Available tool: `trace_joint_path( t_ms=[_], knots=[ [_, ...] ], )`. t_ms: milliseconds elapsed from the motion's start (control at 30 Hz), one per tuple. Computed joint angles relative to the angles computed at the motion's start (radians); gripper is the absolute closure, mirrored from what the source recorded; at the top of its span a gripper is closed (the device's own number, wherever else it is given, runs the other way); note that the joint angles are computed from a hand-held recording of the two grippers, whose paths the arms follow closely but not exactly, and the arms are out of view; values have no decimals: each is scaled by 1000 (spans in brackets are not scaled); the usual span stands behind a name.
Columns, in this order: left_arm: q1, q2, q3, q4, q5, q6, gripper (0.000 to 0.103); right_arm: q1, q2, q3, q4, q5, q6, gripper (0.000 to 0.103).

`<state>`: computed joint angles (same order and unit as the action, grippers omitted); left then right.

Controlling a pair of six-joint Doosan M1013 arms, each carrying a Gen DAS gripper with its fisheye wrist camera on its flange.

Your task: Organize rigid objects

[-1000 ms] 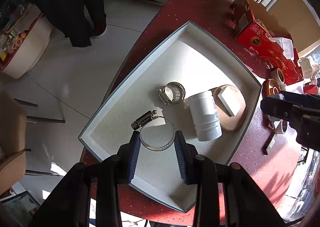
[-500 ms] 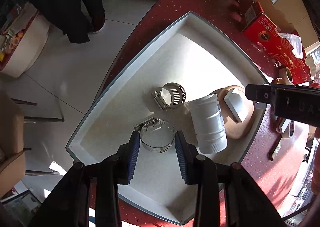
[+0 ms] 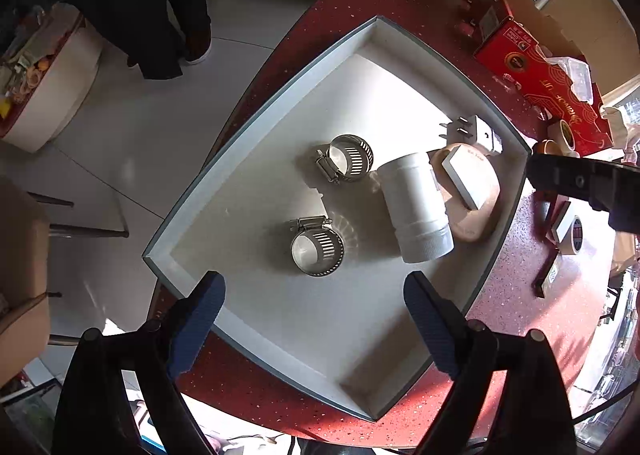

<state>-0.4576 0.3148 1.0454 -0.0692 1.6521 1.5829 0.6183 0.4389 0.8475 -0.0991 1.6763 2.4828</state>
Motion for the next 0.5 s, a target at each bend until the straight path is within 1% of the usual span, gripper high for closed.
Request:
trace_joint_path(
  t_ms=[67,167,233,367,500],
  knots=[
    [1,-14,9,0,6,17,10,13,-35,46,2,-18,44,1],
    [-1,-40,33,5,-6,49,10,38,-84,111,-3,-24,105,1],
    [-4,-52,45,12,-1,61,10,52,-109,145,6,-26,149,1],
    [-7,-59,46,3,36,71,10,78,-171,240,11,-38,259,1],
    [-26,-62,38,20,44,101,10,93,-240,347,31,-72,410,1]
  ],
)
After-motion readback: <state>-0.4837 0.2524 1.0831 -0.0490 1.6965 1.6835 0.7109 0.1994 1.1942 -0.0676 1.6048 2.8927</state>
